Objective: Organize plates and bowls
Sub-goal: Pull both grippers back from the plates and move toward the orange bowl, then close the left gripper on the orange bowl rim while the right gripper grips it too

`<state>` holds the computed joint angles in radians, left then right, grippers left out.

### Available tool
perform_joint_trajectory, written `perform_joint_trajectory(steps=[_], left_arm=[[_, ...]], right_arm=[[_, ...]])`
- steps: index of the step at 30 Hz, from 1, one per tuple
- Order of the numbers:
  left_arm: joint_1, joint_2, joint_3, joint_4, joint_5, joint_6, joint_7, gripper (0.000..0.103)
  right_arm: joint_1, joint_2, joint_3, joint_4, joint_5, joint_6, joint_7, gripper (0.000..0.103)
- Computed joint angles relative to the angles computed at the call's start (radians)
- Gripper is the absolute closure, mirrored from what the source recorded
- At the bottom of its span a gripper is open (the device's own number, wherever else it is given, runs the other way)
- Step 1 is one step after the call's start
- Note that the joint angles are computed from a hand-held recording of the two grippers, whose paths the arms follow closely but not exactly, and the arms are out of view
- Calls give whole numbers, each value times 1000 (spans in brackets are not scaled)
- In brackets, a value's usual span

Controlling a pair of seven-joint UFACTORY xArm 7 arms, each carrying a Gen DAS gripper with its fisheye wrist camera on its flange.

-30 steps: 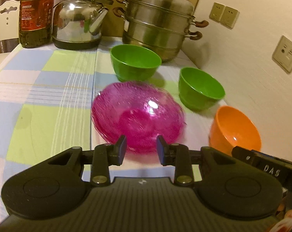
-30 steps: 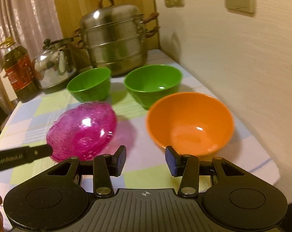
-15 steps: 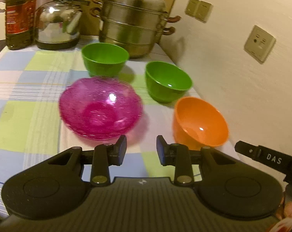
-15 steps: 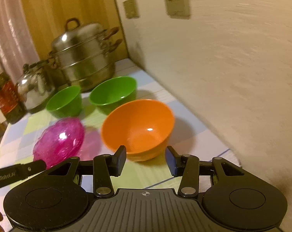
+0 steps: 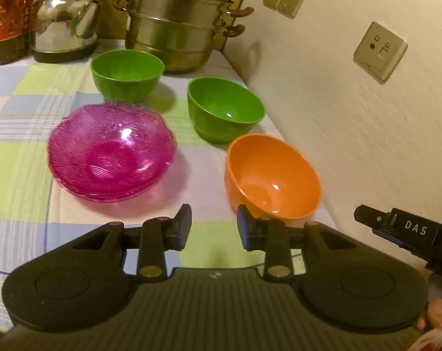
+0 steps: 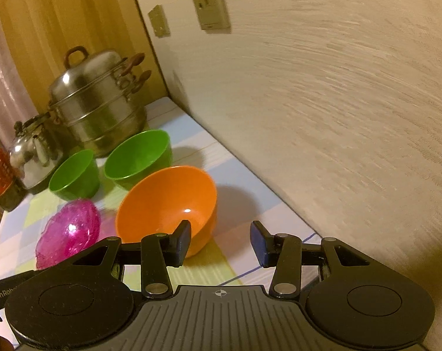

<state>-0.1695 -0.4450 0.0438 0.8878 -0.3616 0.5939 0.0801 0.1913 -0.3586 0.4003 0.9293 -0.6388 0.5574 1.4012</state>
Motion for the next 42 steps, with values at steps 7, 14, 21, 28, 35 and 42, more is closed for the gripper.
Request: perform_joint_trajectory(steps=[7,14,21,28,35,42], left_arm=[[-21,79,-8,47,-43,-17,-12,73],[-29,158,-24,87,-69,-63,11,73],[-30,224,-32,116,-124,-84,30,73],[-17,264,-51,131,-126,-103,21,74],[-10,286,-59,139,-135,-111,23,75],[-6,304,-64,149,-138,-115,30,80]], right_arm=[[-1,21,-37,0,33,-23,-55,58],[-11,69,-60,26,35,-45,-80,58],[-3,129,-92,53,29,-65,-91,58],[16,179,-120,80,10,-79,-89,58],[45,225,-154,106,27,-95,-120,58],[67,258,-176,128,51,-101,-154,58]])
